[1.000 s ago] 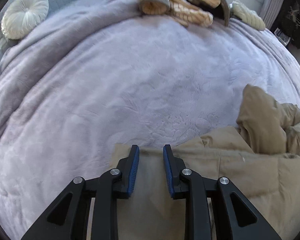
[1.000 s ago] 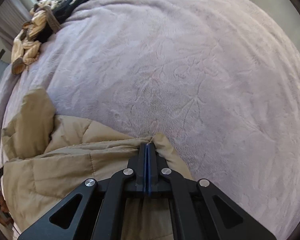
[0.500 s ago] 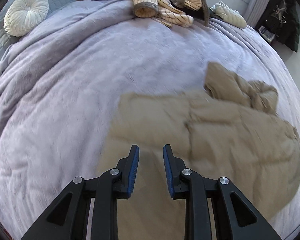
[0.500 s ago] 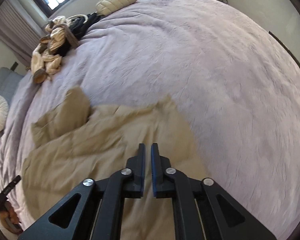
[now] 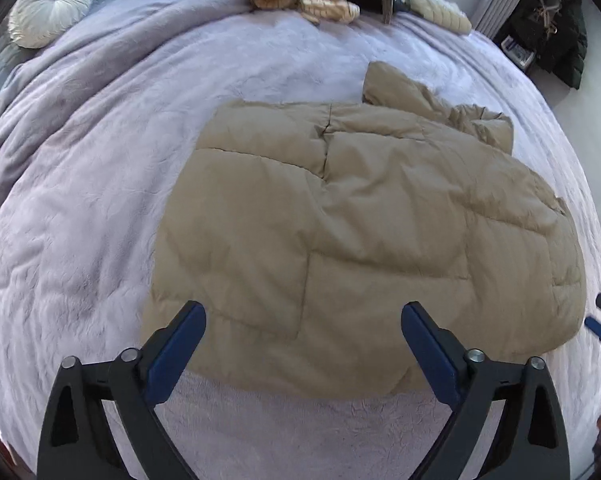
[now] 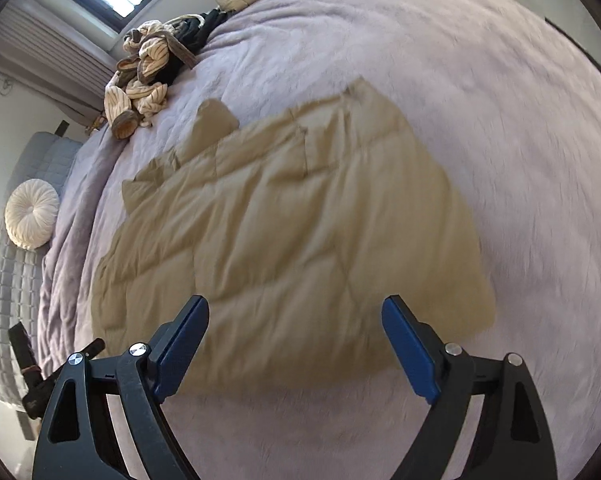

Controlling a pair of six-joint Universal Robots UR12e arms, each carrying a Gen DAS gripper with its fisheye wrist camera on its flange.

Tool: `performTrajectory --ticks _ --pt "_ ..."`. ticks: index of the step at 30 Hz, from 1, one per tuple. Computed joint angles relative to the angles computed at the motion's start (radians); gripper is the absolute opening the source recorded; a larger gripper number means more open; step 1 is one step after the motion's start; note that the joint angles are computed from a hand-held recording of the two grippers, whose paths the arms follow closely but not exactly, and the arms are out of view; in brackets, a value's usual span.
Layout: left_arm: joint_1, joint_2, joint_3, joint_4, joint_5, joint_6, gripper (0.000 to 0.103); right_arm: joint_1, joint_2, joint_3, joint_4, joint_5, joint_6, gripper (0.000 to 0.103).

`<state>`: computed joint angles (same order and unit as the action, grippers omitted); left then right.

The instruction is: Fold large clothes

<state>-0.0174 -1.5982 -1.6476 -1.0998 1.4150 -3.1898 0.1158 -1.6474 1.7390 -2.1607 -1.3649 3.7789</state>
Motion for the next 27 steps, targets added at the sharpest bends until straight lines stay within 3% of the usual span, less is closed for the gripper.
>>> performTrajectory --ticks 1,3,9,15,23,27 --pt "-0.001 0.005 -0.003 -0.012 -0.003 0.004 0.099 0.002 -0.006 0.008 0.004 0.01 0.009 0.1" --pt "0.002 0.013 -0.011 -0.03 -0.007 -0.003 0.099 0.005 -0.019 0.026 0.003 0.027 0.037 0.102" --pt "0.001 0.035 -0.043 -0.058 0.0 -0.022 0.099 0.013 -0.045 0.081 -0.002 0.067 0.121 0.102" --pt "0.009 0.044 -0.064 -0.087 -0.019 -0.045 0.099 0.02 -0.063 0.138 -0.076 0.098 0.213 0.103" --pt "0.073 0.062 -0.113 -0.096 -0.173 -0.155 0.099 -0.003 -0.083 0.223 -0.251 0.178 0.361 0.103" --pt "0.125 0.066 -0.152 -0.071 -0.3 -0.219 0.099 -0.021 -0.091 0.26 -0.336 0.189 0.427 0.103"
